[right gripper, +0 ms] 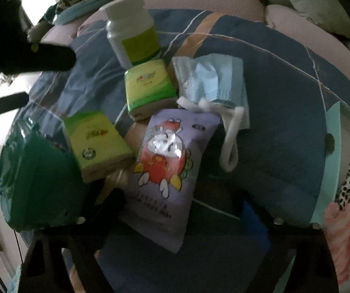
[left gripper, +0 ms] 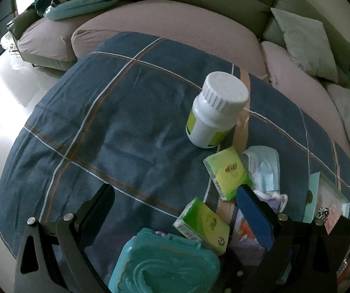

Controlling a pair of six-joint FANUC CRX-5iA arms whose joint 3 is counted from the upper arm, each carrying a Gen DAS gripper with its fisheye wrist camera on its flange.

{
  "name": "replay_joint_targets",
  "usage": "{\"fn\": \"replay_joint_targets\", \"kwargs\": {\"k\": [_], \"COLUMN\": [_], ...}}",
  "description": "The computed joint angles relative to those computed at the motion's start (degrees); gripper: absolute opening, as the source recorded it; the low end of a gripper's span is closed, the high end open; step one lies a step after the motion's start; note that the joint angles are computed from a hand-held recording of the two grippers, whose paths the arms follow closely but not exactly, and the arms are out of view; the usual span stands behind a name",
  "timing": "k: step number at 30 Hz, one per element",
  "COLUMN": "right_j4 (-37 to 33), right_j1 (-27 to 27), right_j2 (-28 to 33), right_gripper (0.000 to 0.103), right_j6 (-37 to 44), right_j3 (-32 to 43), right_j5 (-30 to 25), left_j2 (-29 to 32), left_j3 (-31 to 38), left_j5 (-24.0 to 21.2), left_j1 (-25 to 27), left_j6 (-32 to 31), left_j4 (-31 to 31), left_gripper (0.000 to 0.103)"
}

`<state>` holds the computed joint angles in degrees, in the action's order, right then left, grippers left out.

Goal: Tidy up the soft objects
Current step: 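Withdraw both grippers from the tray back over the remaining pile, then grasp the purple cartoon snack packet with the right gripper while the left grasps a green tissue packet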

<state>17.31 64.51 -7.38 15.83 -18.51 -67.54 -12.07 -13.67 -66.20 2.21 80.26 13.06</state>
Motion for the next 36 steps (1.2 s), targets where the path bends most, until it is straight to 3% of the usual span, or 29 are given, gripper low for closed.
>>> {"fn": "replay_joint_targets", "kwargs": {"k": [5, 8, 18, 25, 28, 32, 36], "right_j4": [1.0, 1.2, 0.1, 1.9, 4.2, 8.6, 10.2], "right_j1": [-0.2, -0.9, -3.2, -3.2, -2.3, -0.2, 0.1], "right_j2": [-1.2, -2.0, -8.6, -12.4, -14.5, -18.5, -18.5], "right_gripper": [0.069, 0.052, 0.017, 0.013, 0.013, 0.013, 0.013], "right_j6": [-1.3, -1.3, -2.2, -4.5, -6.9, -11.2, -13.7], "right_j3": [-1.0, -1.4, -5.6, -6.5, -7.4, -9.1, -9.8], "right_j5": [0.9, 2.0, 7.0, 6.7, 5.8, 3.2, 3.8], "left_j2": [0.1, 0.6, 2.9, 3.9, 6.2, 9.2, 13.6], "left_j3": [0.0, 0.8, 3.3, 4.8, 6.5, 10.7, 13.2], "left_j5": [-0.1, -0.8, -3.8, -7.4, -11.1, -15.4, -21.0], "left_j1": [-0.7, -1.4, -1.9, -3.1, -3.9, -7.3, -7.8], "left_j6": [-0.3, 0.2, -3.7, -8.2, -12.8, -15.1, -18.0], "left_j4": [-0.4, -2.0, -0.8, -1.1, -0.5, -6.6, -5.3], "left_gripper": [0.100, 0.100, 0.100, 0.100, 0.100, 0.099, 0.099]}}
